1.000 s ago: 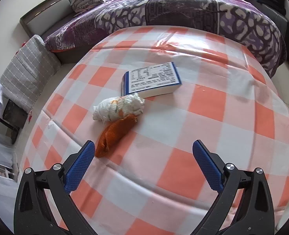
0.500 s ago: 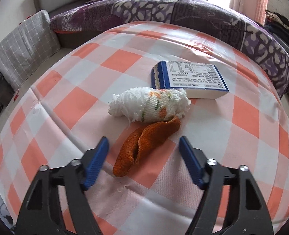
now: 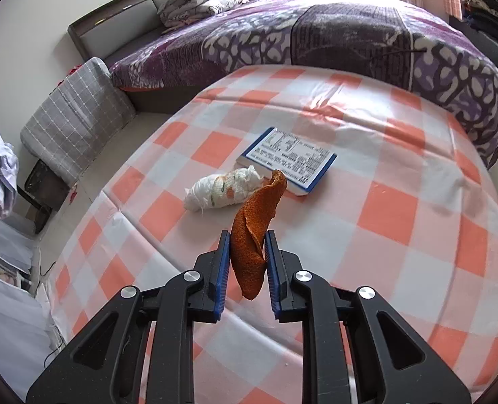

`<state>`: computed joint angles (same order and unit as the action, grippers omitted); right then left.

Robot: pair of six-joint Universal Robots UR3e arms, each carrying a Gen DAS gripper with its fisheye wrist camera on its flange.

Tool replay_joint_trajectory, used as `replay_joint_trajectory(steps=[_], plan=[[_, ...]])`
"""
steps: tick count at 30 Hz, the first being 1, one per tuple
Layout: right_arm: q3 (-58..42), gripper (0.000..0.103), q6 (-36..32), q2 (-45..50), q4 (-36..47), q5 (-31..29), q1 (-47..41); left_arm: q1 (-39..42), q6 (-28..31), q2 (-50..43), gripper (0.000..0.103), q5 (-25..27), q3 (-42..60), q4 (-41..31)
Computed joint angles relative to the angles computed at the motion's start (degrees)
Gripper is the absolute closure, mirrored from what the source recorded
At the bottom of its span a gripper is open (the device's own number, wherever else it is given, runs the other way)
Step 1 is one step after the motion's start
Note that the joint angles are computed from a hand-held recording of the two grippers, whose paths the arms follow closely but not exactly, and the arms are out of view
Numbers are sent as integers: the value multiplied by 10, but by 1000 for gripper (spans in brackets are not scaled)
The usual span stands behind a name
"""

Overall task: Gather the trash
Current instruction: 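Grasp the orange cloth with the right tool while the left tool holds the paper, then carry the orange cloth over the bin and open the right tool while left carries paper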

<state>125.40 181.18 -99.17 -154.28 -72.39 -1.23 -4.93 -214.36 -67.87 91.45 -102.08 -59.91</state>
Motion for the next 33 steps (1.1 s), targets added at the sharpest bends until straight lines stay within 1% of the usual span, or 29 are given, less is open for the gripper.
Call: replay_joint_trajectory(steps=[8, 16, 22, 29, 33], plan=[[4, 83, -70, -149, 125, 31, -95, -92, -23, -61, 56, 65, 36, 23], [19, 84, -147, -266, 251, 79, -205, -169, -35, -126, 56, 111, 73, 35], [37, 84, -221, -345, 353, 117, -303, -221, -37, -177, 56, 144, 102, 38], [36, 84, -312, -418, 466, 166, -420, -278, -39, -242, 56, 185, 146, 39], [13, 84, -385, -454, 573, 204, -506, -304, -41, -280, 56, 196, 180, 38]])
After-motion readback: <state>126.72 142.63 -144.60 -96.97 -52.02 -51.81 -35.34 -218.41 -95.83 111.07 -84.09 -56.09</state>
